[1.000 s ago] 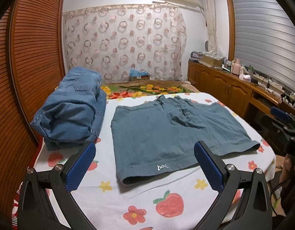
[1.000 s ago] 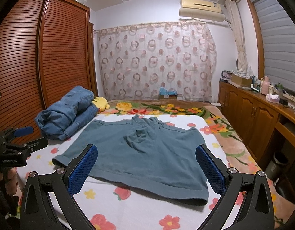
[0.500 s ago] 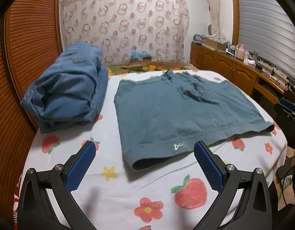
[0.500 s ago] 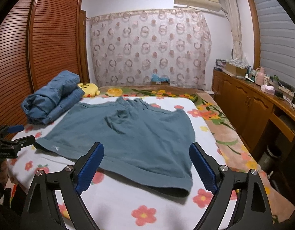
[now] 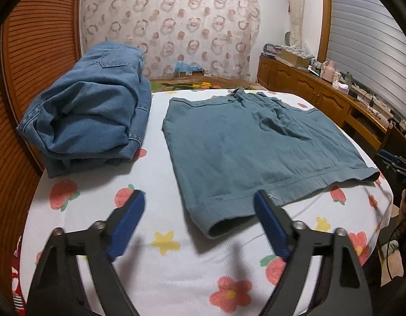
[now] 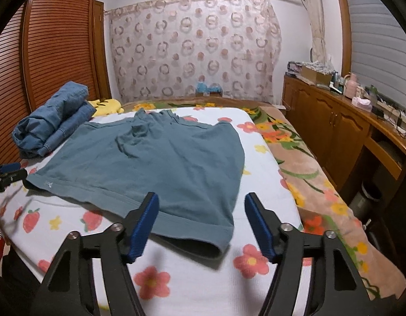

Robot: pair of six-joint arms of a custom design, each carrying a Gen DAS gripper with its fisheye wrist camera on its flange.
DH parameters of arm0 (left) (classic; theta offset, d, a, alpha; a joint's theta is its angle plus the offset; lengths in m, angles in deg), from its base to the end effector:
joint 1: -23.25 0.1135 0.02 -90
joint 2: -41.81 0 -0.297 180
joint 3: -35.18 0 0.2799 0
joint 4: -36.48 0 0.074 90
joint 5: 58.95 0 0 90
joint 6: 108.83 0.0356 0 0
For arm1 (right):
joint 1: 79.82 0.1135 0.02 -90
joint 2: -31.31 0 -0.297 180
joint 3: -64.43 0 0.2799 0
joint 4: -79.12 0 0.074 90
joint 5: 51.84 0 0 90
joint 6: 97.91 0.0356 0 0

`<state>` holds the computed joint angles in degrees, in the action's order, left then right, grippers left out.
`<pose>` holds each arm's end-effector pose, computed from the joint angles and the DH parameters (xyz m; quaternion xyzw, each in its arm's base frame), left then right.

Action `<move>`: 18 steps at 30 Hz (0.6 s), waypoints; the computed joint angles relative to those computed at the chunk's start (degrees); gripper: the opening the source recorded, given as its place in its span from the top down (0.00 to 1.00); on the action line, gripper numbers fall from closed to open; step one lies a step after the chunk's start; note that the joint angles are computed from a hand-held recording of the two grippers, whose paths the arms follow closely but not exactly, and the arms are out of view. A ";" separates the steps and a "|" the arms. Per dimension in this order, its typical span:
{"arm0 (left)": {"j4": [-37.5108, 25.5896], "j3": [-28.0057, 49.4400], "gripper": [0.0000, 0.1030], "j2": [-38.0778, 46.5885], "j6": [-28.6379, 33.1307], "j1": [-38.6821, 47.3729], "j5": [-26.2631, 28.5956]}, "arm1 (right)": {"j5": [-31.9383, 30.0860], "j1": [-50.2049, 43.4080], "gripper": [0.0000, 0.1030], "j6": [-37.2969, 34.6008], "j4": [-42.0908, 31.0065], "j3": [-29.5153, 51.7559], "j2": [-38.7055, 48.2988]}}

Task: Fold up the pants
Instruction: 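Lower the left gripper to the shorts' hem and close on it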

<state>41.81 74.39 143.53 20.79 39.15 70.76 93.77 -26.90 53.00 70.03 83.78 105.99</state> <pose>0.2606 0.0506 0.0708 0.2793 0.8633 -0.1645 0.3869 0.1087 0.0951 0.0849 0.1631 0.8533 -0.0842 0.4880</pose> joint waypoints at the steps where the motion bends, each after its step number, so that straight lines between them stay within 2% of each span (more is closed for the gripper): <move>1: -0.28 0.46 0.28 0.36 0.04 -0.12 -0.21 | -0.08 0.24 0.41 0.60 0.00 0.18 0.62; 7: -3.59 2.89 0.46 3.23 1.48 -0.55 -1.69 | -2.31 -0.64 0.44 0.49 -1.02 0.37 -1.04; 13: -4.36 3.05 0.53 4.87 3.10 -0.70 -2.94 | -4.58 -2.43 0.45 -1.23 -3.66 0.32 -5.39; 16: -4.89 3.15 0.59 5.35 4.06 -0.83 -3.10 | -6.63 -5.22 0.45 -4.46 -1.71 -1.35 -7.90; 17: -5.07 3.21 0.60 5.49 4.29 -0.96 -3.16 | -6.57 -4.39 0.47 -3.37 -3.16 -0.96 -8.07; 18: -5.21 3.25 0.62 5.58 4.41 -1.05 -3.16 | -7.48 -5.99 0.49 -5.55 -1.81 -1.76 -9.12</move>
